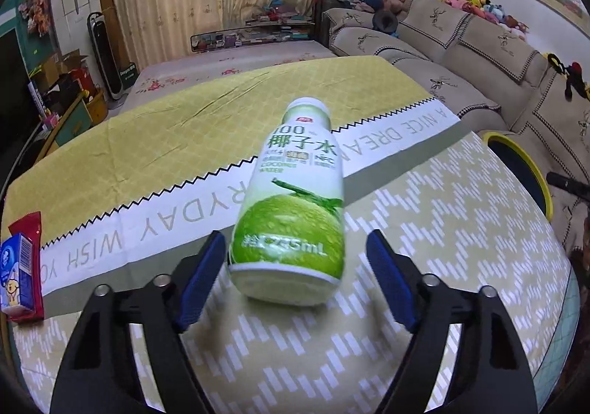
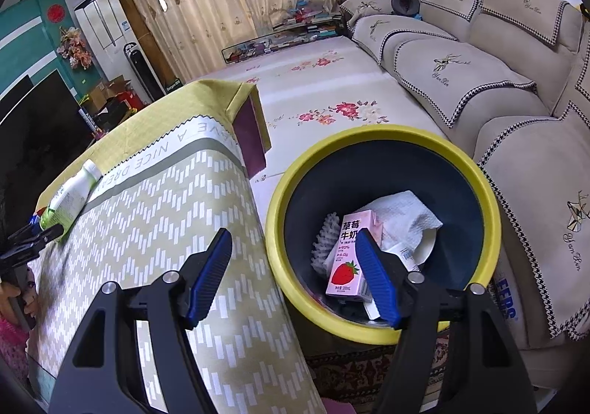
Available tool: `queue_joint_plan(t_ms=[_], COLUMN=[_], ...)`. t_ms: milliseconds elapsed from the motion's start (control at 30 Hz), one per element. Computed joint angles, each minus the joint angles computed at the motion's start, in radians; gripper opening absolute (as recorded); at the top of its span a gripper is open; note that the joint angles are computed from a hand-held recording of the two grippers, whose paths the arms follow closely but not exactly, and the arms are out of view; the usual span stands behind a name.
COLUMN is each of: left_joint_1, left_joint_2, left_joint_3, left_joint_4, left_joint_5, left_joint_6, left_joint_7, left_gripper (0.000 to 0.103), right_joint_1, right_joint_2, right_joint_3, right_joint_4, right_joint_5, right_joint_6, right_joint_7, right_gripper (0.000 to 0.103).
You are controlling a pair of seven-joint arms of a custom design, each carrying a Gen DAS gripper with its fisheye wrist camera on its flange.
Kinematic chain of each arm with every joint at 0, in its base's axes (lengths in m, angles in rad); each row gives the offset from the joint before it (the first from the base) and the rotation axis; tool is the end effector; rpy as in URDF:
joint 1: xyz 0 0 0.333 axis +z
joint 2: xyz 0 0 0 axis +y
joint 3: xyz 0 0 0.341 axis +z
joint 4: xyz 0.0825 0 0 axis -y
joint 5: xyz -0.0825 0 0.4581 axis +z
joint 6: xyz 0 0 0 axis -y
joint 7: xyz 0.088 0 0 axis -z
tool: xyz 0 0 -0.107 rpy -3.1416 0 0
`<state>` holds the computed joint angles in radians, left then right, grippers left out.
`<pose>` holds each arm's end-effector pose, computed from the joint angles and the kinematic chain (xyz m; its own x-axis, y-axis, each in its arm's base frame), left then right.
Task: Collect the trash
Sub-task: 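Grasp the green-labelled drink bottle by its cap end with the left tool, then carry the green-labelled bottle over the bin and open the left tool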
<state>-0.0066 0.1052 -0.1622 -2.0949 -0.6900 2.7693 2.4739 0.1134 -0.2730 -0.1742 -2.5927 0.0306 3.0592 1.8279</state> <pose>0.6581 -0.0824 0.4103 -0.4839 -0.8739 0.0462 -0.6888 0.3478 -0.6361 0.5155 -0.0341 0.4101 -0.2600 -0.9361 -0.2367 -0.6933 0.3517 -0.6290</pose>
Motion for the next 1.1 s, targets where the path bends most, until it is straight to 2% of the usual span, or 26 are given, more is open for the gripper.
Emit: queue_joint_plan(t_ms=[67,167,233,467,500,633,733,1100], left_joint_1=[-0.001,0.0,0.006,-0.025,-0.032,-0.077,-0.115,-0.238], left_joint_2=[0.01,0.021,0.012,-0.064,-0.079,-0.124,-0.164,-0.351], left_joint_3=[0.001,-0.003,-0.016,-0.043,-0.05,-0.027,0.005,0.098], left_joint_4=[0.005,0.01,-0.002,-0.063,-0.068,-0.084,-0.108,-0.244], left_joint_5=[0.007,0.013,-0.04,-0.242,-0.315,-0.413,-0.442,-0.359], left_joint_6=[0.005,0.015,0.043,0.276,0.317,0.385,0.4,0.352], left_joint_7=[-0.008,-0.014,0.027,0.25,0.342,0.492,0.529,0.399], left_gripper=[0.069,0.057,0.053,0.052,0.051,0.051,0.051,0.051], right_joint_1=[0.007,0.013,0.016,0.022,0.024,0.026,0.031,0.037], right_joint_2=[0.003,0.006,0.003,-0.025,-0.032,-0.056,-0.074,-0.181], right_joint_3=[-0.006,-0.012,-0.014,-0.015,-0.017,-0.021,-0.027,-0.059], right_joint_4=[0.001,0.001,-0.002,-0.02,-0.025,-0.043,-0.058,-0.129], right_joint_5=[0.007,0.02,0.026,0.029,0.029,0.02,0.015,-0.013], right_joint_6=[-0.002,-0.001,0.001,0.012,0.016,0.021,0.025,0.037], right_joint_7=[-0.007,-0.014,-0.018,-0.025,-0.025,-0.017,-0.015,-0.016], right_gripper=[0.066,0.066,0.066,0.066,0.066,0.066,0.066,0.066])
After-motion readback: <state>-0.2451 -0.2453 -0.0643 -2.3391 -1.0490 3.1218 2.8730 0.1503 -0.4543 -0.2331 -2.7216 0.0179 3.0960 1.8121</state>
